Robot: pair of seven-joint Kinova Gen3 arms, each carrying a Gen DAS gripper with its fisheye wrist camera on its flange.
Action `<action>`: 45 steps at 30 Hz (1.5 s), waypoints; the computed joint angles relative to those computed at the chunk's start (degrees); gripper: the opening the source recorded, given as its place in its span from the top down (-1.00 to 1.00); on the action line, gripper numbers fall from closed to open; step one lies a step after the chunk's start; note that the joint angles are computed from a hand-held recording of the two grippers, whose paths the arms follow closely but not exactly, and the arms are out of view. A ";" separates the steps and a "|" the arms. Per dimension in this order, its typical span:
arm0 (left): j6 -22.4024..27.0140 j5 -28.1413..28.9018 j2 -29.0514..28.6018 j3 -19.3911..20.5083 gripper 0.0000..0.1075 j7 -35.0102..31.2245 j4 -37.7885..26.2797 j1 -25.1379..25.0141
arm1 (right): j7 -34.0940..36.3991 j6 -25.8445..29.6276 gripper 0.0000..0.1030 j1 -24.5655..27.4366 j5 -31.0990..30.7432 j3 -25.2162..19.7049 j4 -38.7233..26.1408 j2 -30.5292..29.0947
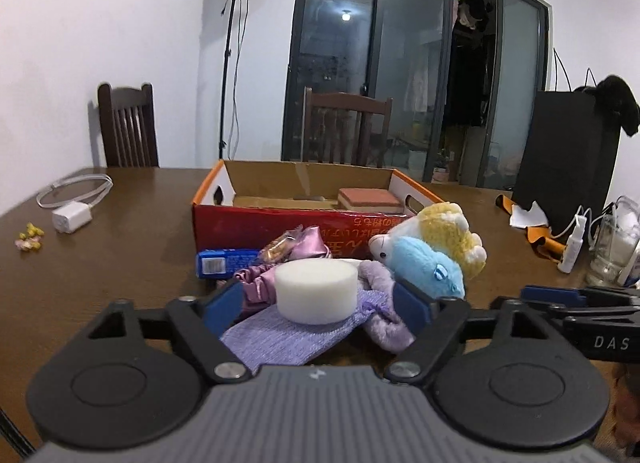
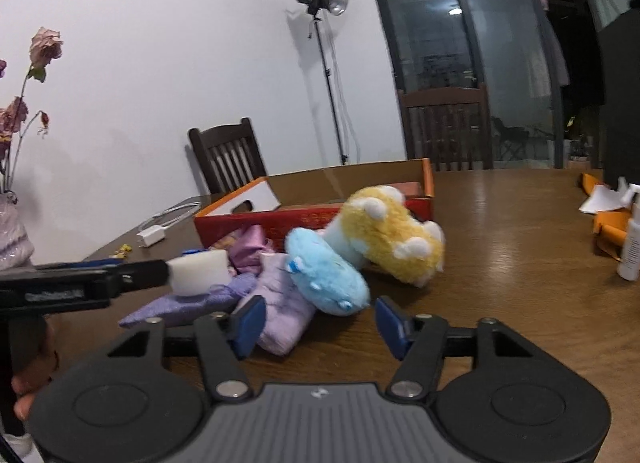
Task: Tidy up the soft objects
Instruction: 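Close both grippers on the white foam cylinder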
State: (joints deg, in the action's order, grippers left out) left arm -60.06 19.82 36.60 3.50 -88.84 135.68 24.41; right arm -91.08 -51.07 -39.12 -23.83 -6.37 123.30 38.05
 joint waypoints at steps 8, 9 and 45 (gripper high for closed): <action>11.48 -7.21 -3.97 4.79 0.00 7.50 -4.18 -11.83 | -1.87 2.63 0.10 20.49 18.64 -19.83 -8.31 6.23; 13.63 -9.48 -4.10 6.37 0.02 8.30 -5.00 -14.48 | -2.68 4.07 0.16 22.60 20.97 -21.81 -9.95 7.36; 13.43 -41.13 -1.25 -1.09 0.30 44.23 -5.84 -19.99 | -23.81 15.49 0.36 10.77 28.38 -5.43 -19.37 6.84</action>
